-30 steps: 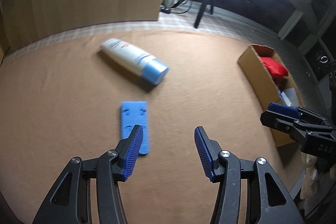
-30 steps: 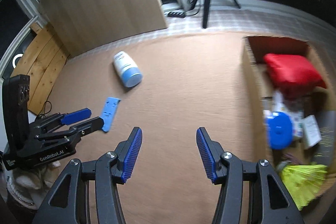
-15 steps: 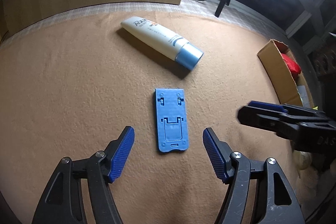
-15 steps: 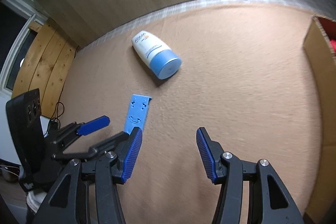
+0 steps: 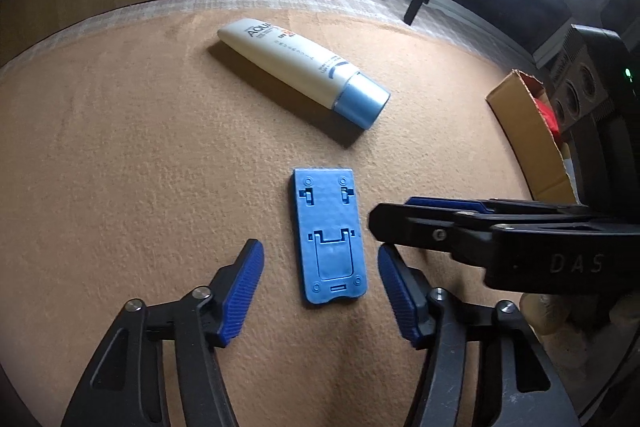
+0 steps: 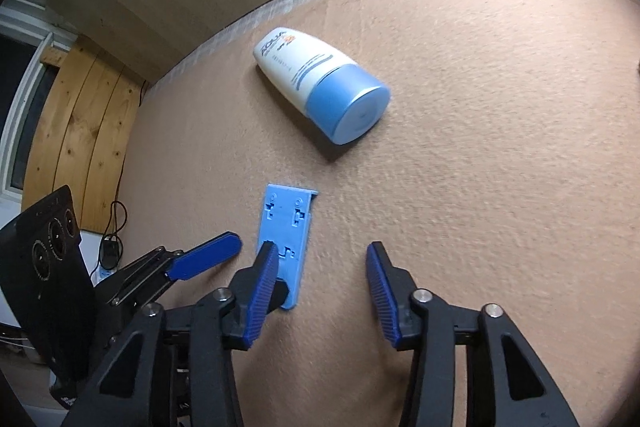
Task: Organize objects
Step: 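Move the right gripper down to the blue phone stand, then close the right gripper on the blue phone stand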
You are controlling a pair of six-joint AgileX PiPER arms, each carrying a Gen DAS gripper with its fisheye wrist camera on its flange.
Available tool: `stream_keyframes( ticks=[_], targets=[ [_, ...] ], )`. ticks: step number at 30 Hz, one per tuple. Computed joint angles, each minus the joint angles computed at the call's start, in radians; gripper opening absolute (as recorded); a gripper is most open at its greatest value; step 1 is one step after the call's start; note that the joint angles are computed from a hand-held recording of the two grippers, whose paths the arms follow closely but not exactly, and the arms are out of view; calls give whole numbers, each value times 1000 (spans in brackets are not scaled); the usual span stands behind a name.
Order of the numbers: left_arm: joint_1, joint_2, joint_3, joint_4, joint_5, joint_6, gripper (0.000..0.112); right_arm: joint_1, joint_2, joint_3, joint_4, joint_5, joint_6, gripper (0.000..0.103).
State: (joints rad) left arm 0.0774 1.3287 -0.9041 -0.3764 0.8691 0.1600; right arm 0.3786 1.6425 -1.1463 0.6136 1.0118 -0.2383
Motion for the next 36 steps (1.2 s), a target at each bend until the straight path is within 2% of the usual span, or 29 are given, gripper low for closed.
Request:
stream_keyframes(
  ticks=[6,13,15,27,36],
  targets=[
    [-7,17,-4,-19,-10,24,57,18,26,-21,13,6,11,29],
    [-10,14,3,-36,-9,44,41,57,49,-37,8,0,14,22],
    [-15,12,6,-33,-11,42,38,60,56,-41,12,4,7,17],
    [-58,-18,3,-13,-13,-17,34,19,28,-32,0,20,-26,17],
    [-216,-23,-84,77,-11,-175,34,-80,-48,-42,0,80,-49,17]
  ],
)
